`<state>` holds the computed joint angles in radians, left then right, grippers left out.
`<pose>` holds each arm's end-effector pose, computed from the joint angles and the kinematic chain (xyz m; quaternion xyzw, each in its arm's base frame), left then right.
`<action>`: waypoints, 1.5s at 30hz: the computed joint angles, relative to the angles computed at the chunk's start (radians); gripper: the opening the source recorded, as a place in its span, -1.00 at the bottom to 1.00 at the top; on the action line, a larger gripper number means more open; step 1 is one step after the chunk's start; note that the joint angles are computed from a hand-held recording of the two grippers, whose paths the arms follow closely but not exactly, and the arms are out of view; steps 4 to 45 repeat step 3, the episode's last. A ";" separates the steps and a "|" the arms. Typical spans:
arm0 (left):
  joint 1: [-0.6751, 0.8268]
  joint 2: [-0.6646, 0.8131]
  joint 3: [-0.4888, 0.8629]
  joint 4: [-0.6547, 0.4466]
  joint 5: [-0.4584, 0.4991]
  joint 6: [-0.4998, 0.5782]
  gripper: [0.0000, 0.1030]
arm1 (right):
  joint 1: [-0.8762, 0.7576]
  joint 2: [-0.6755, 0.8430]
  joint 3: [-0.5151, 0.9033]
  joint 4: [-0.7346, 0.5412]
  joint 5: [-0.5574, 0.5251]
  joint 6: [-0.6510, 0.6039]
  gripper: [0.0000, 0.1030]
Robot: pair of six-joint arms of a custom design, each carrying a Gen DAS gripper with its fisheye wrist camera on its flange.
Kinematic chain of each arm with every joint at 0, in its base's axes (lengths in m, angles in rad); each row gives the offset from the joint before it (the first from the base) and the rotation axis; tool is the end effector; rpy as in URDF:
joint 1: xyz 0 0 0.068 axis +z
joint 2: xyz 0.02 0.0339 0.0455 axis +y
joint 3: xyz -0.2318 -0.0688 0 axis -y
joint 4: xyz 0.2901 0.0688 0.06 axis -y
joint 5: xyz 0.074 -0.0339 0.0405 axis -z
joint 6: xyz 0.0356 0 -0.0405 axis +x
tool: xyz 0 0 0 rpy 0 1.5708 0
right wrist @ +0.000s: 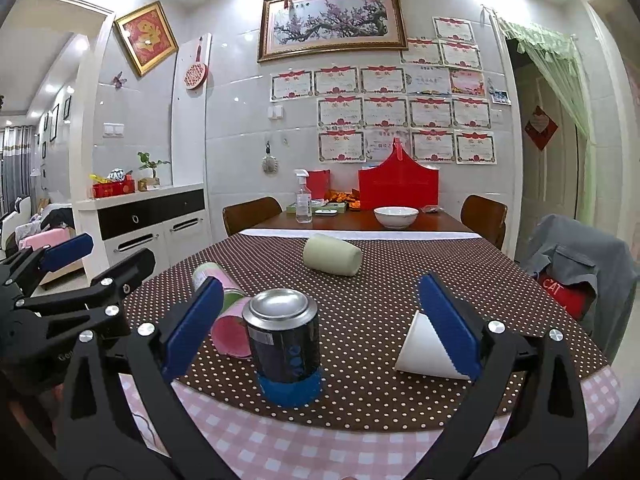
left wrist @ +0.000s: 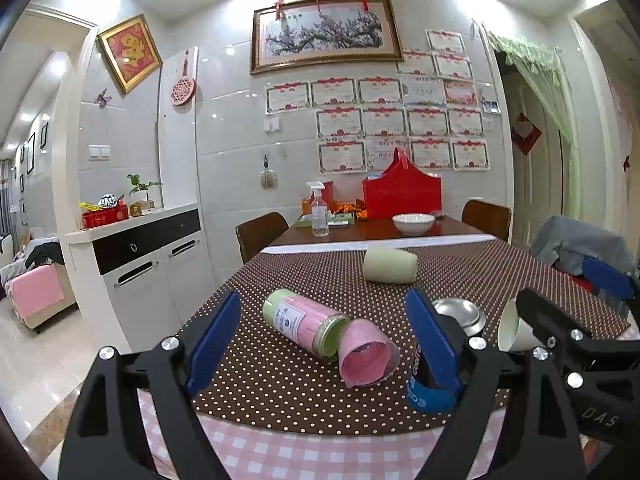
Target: Flip cup upside down
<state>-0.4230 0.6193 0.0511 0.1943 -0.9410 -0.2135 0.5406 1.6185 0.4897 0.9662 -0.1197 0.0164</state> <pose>0.1910 -0.0544 0.1078 -0.1770 0.7591 0.1986 0.5941 0.2698 0.1669 0.0908 -0.2345 0.7248 0.2215 0.6088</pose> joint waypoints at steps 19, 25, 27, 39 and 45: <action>0.016 0.068 0.021 0.016 0.022 -0.004 0.62 | -0.002 0.005 0.009 -0.036 0.014 -0.025 0.88; 0.016 0.068 0.021 0.016 0.022 -0.004 0.62 | -0.002 0.005 0.009 -0.036 0.014 -0.025 0.88; 0.016 0.068 0.021 0.016 0.022 -0.004 0.62 | -0.002 0.005 0.009 -0.036 0.014 -0.025 0.88; 0.016 0.068 0.021 0.016 0.022 -0.004 0.62 | -0.002 0.005 0.009 -0.036 0.014 -0.025 0.88; 0.016 0.068 0.021 0.016 0.022 -0.004 0.62 | -0.002 0.005 0.009 -0.036 0.014 -0.025 0.88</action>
